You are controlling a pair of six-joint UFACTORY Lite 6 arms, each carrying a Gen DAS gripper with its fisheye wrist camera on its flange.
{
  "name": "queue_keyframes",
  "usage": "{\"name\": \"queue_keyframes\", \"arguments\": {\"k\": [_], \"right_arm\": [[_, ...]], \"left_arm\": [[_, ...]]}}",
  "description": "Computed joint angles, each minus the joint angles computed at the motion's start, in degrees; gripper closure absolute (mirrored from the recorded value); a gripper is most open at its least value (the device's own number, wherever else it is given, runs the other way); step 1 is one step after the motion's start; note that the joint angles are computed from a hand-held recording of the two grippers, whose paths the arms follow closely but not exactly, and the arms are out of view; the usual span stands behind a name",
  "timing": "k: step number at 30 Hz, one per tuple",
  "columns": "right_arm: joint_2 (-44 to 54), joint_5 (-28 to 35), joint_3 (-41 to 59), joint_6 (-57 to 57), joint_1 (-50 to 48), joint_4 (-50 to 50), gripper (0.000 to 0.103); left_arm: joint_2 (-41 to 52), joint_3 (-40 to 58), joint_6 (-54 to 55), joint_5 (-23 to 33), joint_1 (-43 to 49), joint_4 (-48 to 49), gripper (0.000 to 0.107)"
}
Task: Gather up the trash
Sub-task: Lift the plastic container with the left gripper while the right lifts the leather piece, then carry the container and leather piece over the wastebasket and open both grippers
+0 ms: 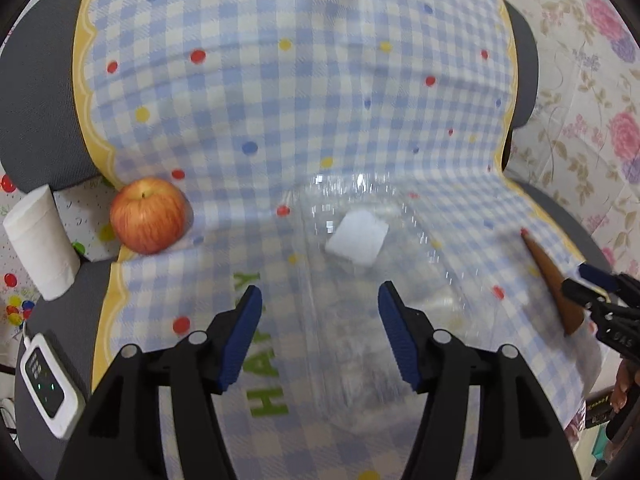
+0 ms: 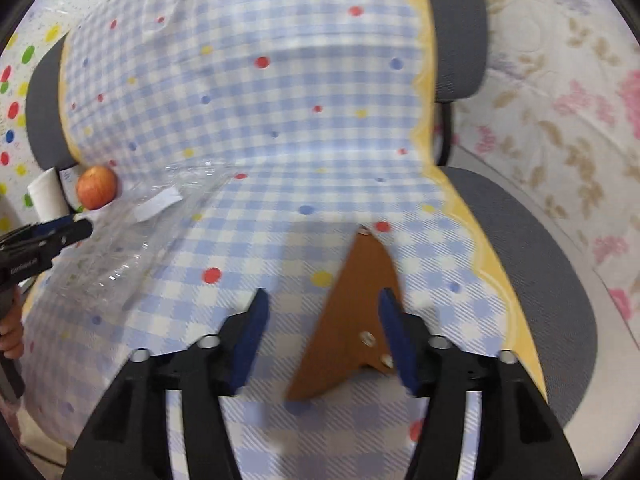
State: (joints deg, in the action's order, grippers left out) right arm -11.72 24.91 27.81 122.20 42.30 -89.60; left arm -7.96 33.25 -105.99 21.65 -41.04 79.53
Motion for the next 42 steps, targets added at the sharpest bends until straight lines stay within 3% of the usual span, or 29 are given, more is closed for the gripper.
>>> {"name": "queue_keyframes", "arguments": {"k": [4,11,15,17,19,20,23,30,33,37,42], "right_arm": [[0.91,-0.63,-2.55,8.58,-1.84,-5.60,0.037],[5.44,-1.02,-2.30,22.69,-3.61,-15.56,0.039],[5.10,0.25,-2.68,23.90,-2.99,-15.38,0.041],[3.67,0.34,-3.41,24.28,-3.39,-15.85,0.041],[2.05,0.88,-4.00,22.71,-3.24,-14.49,0.041],[1.57,1.36,-4.24,21.96,-2.93,-13.74,0.041],[1.65,1.61,-4.63,22.44,-3.23,-14.61,0.041],[6.65,-2.14,-1.67,32.01,-7.53,-26.21,0.040],[11.45,-3.01,2.51,25.22,-8.00,-20.67,0.040],[10.82,-1.81,2.70,17.51,-6.07,-13.12,0.049],[-3.16,3.96,-6.86,11.70,1.66,-3.96,0.051]], "left_arm": [[0.95,-0.85,-2.14,0.31,-0.08,0.70,0.048],[4.88,0.15,-7.92,-5.06,5.45,7.23,0.053],[8.33,2.80,-11.42,-9.72,8.25,12.50,0.065],[9.89,4.66,-13.91,-13.45,10.49,15.98,0.078],[10.08,5.32,-13.37,-14.78,10.93,15.59,0.099],[9.10,4.80,-15.48,-15.11,10.56,17.86,0.099],[3.14,1.61,-15.77,-9.54,5.31,16.80,0.102],[-8.04,-0.24,-0.17,-1.33,-5.06,-1.66,0.102],[-9.20,0.35,2.79,2.47,-8.96,-5.35,0.102],[-9.59,-0.40,2.09,4.46,-11.75,-6.24,0.102],[-12.37,-2.70,-0.51,7.84,-17.24,-7.11,0.102]]}}
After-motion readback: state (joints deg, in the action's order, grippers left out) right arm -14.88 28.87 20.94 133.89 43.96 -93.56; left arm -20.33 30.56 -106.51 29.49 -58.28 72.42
